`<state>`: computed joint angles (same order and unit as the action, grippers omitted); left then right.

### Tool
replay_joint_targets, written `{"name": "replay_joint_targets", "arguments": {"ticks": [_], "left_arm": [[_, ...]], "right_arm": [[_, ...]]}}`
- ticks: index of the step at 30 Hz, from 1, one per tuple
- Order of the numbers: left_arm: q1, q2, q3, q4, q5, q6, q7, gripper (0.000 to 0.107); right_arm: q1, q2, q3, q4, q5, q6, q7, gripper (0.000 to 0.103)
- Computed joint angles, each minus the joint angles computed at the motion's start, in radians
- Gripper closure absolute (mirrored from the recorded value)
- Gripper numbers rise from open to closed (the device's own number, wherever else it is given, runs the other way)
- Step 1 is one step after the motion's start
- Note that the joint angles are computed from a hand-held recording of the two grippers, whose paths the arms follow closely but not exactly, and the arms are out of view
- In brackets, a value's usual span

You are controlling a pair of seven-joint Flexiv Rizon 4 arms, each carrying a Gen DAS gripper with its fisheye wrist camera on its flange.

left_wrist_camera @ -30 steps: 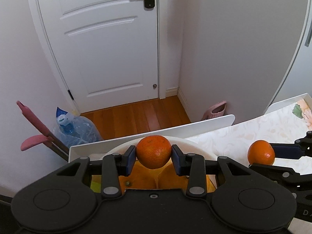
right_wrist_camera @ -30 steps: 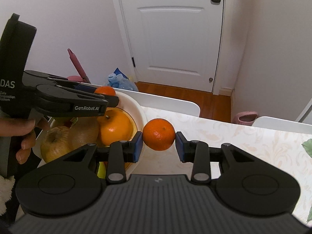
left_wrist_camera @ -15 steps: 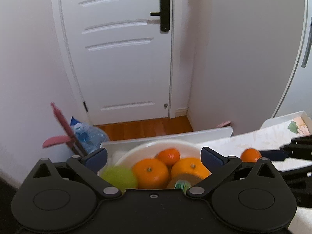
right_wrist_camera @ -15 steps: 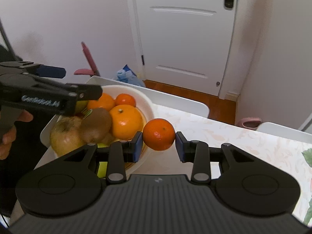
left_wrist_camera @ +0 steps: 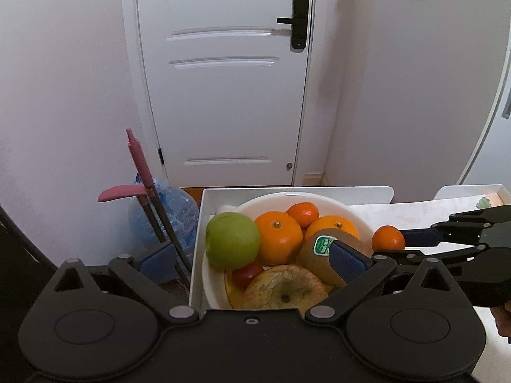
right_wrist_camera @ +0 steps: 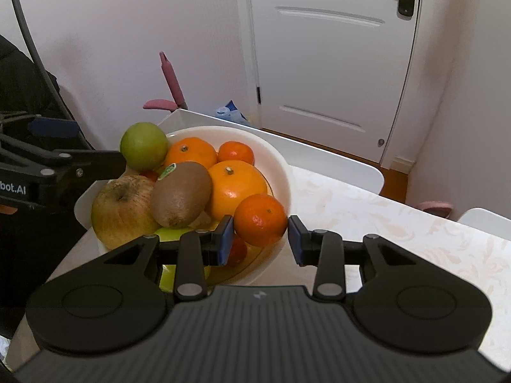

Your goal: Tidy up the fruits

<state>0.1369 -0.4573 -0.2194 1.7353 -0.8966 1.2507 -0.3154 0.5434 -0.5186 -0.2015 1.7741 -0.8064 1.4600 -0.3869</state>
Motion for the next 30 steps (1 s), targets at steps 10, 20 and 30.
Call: {"name": "replay_joint_targets", "arguments": {"ticks": [10,20,30], "left_arm": [[-0.003,0.067,-0.013,0.077,-0.125,0.038,0.094,0.004],[-0.116,0.235,0.031,0.222,-0.403,0.106,0.269,0.004],[-0.309,0.429,0.125,0.359,-0.629,0.19,0.395,0.004]], "right_arm": [[0.108,0.144,-0.175,0.143,-0.316,-0.004,0.336,0.016],[0.057,0.403,-0.066,0.303,-0.539,-0.156,0.501,0.016],[-0.01,0.662,0.17,0.453,-0.426,-0.465,0.501,0.0]]}}
